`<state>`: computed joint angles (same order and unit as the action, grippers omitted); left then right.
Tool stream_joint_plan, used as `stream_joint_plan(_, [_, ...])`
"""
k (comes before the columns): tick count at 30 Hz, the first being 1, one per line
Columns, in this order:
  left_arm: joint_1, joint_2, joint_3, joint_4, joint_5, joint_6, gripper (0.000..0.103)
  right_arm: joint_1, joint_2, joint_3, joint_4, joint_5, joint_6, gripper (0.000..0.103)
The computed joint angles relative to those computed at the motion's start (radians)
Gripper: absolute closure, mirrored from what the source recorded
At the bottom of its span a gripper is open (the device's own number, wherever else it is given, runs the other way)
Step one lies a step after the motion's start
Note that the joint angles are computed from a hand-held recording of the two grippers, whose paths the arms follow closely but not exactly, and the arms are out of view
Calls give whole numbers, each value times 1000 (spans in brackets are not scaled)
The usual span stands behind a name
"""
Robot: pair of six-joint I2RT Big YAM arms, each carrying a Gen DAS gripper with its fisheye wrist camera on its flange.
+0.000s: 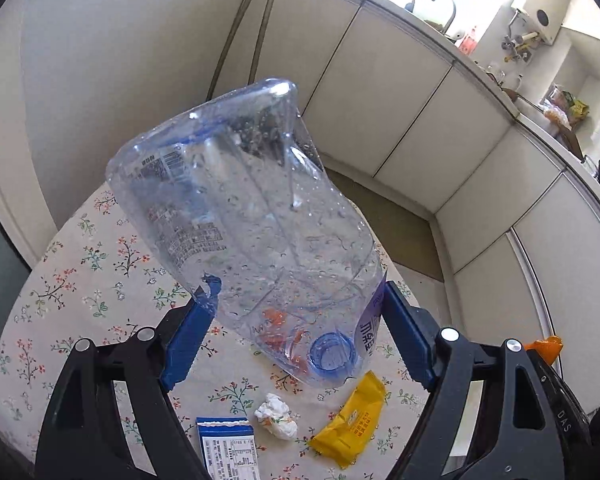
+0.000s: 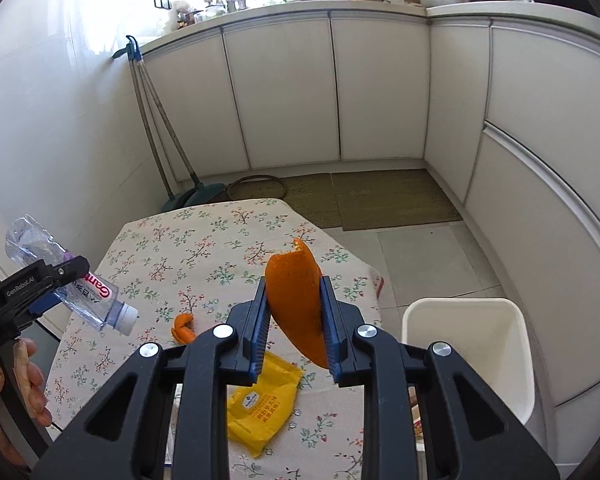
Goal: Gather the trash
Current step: 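Carry the orange peel over the bin and open the right tool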
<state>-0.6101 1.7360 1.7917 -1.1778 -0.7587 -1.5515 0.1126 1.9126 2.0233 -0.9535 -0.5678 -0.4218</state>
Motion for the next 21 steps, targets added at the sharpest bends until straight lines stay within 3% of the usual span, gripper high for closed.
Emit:
stream_joint_plan(10, [-43, 71, 98, 2, -39, 90, 24, -80, 40, 25, 113, 114, 68, 79])
stream_joint_plan(21, [-74, 241, 333, -60, -66, 216, 24, -140, 192, 220, 102, 227, 156, 79])
